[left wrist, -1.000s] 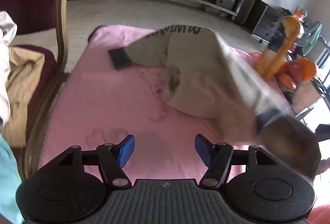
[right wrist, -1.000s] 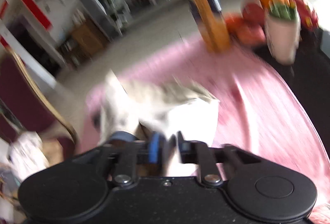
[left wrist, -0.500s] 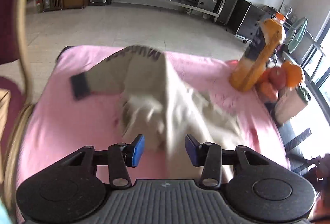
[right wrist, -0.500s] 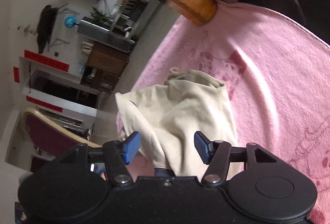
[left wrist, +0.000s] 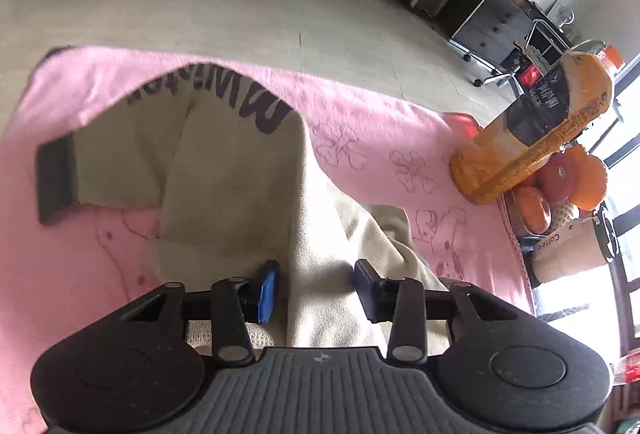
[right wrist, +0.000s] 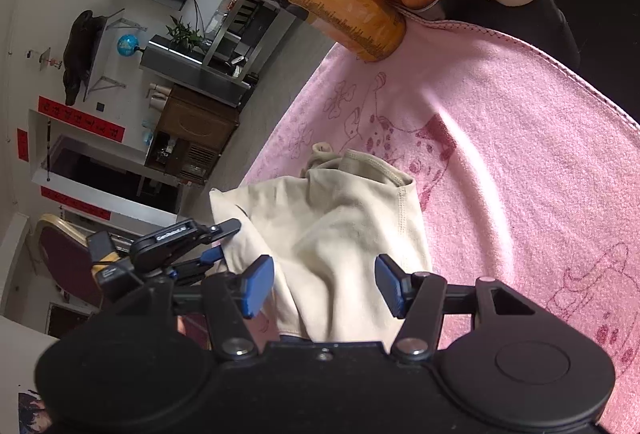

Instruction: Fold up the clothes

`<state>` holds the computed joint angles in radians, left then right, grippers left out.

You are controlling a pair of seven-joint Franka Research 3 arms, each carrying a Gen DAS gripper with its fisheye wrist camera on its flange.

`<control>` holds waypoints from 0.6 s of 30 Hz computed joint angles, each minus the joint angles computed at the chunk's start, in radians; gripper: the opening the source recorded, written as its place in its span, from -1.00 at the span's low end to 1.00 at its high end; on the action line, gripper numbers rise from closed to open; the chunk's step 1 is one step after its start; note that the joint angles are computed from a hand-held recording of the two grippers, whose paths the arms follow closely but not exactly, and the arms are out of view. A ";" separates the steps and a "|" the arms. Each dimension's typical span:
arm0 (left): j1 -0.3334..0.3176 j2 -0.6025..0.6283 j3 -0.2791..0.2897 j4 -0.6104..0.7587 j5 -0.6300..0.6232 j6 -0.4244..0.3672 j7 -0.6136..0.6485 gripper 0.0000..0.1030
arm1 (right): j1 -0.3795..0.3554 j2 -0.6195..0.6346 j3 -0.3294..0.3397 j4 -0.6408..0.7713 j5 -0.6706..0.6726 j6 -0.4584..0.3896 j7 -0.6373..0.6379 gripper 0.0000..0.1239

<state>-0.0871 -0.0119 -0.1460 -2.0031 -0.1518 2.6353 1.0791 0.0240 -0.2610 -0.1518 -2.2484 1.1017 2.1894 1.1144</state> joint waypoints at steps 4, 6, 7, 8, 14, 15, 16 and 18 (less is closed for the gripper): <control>0.002 0.001 0.003 -0.016 -0.214 0.024 0.145 -0.39 | 0.002 0.009 -0.001 0.010 0.001 -0.025 -0.009 -0.10; 0.000 -0.016 0.002 -0.035 -0.227 0.041 0.124 -0.74 | 0.003 0.014 0.003 0.016 -0.005 -0.031 -0.013 -0.06; -0.002 -0.024 0.003 -0.045 -0.234 0.049 0.113 -0.96 | 0.002 0.017 0.006 0.017 -0.012 -0.028 -0.011 -0.03; -0.003 -0.044 0.000 -0.064 -0.203 0.065 0.076 -0.97 | 0.002 0.021 0.005 0.019 -0.015 -0.033 -0.010 0.01; 0.003 -0.303 -0.030 -0.260 0.096 0.116 -0.176 -0.98 | -0.008 0.026 0.005 0.013 -0.009 -0.041 -0.003 0.19; 0.012 -0.369 -0.041 -0.302 0.144 0.103 -0.218 -0.98 | -0.009 0.020 0.006 0.005 -0.009 -0.033 -0.003 0.23; 0.022 -0.437 -0.053 -0.347 0.185 0.075 -0.263 -0.98 | -0.010 0.014 0.007 -0.004 -0.010 -0.028 -0.004 0.30; 0.033 -0.576 -0.072 -0.434 0.248 -0.006 -0.344 -0.98 | -0.012 0.004 0.010 -0.017 -0.037 -0.028 0.012 0.33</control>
<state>-0.0540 -0.5874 -0.2183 -2.4371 0.0962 2.6296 0.7351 0.0123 -0.2573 -0.1414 -2.2652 1.0648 2.1614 1.1268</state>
